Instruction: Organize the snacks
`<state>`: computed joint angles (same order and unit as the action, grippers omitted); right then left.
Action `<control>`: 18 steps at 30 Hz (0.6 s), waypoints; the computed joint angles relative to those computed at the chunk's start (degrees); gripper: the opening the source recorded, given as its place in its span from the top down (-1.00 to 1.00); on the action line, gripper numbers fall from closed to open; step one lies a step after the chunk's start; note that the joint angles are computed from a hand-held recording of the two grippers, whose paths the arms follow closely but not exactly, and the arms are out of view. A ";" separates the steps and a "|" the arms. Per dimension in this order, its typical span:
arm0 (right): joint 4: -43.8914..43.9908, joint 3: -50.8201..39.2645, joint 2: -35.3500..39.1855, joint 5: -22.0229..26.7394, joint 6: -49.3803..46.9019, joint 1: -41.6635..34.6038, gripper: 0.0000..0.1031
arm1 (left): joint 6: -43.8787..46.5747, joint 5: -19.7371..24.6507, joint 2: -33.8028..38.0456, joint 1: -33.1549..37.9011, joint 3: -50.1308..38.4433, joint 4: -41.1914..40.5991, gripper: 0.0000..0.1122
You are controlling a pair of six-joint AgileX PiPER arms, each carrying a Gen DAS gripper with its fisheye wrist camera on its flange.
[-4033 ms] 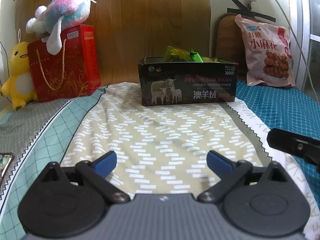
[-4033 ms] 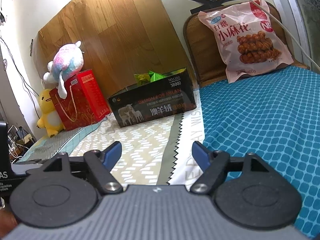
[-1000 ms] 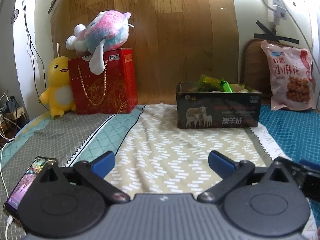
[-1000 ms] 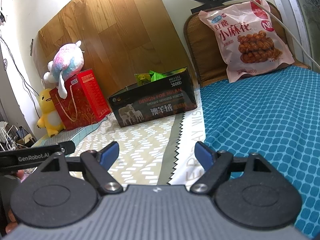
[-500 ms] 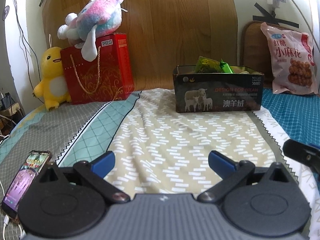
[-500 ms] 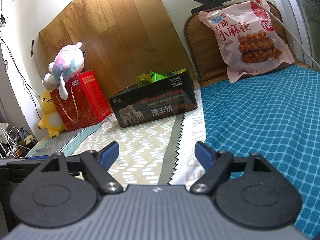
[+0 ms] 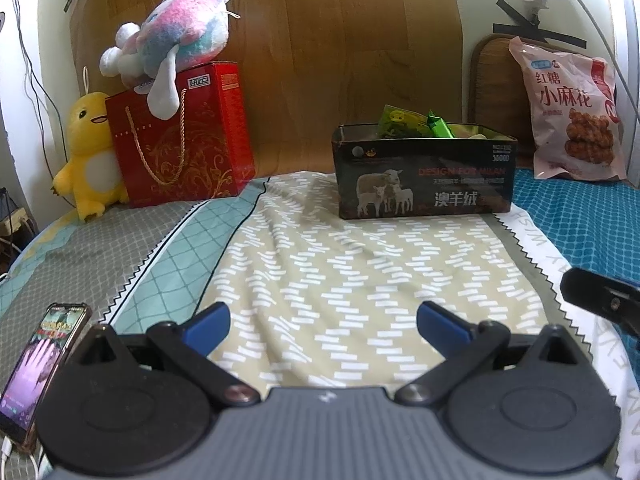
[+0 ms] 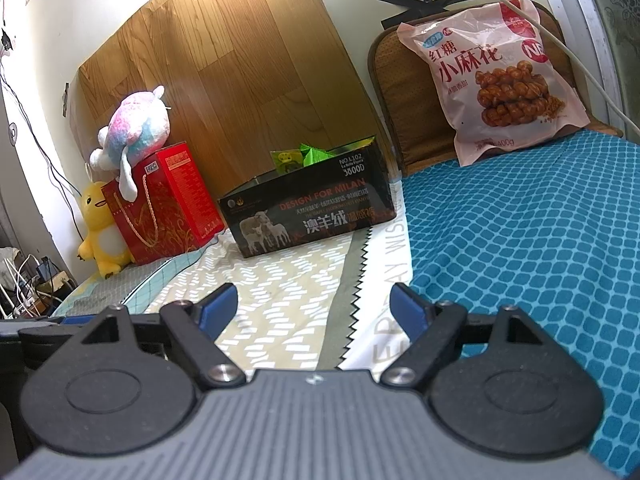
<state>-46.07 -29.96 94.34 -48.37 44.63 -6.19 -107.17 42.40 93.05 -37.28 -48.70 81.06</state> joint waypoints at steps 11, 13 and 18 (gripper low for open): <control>-0.24 0.01 -0.03 -0.04 0.15 -0.18 -0.66 | 0.26 0.27 0.27 0.05 -0.02 0.27 -0.83; -0.24 -0.03 -0.09 0.06 0.25 -0.10 -0.66 | 0.32 0.11 0.30 0.20 -0.05 0.11 -0.83; -0.12 -0.10 -0.06 0.04 0.71 0.11 -0.66 | 0.77 0.00 0.56 0.41 -0.30 -0.31 -0.83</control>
<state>-46.19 -30.06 94.27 -48.34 45.34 -6.09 -106.41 42.40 93.60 -36.86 -49.00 80.75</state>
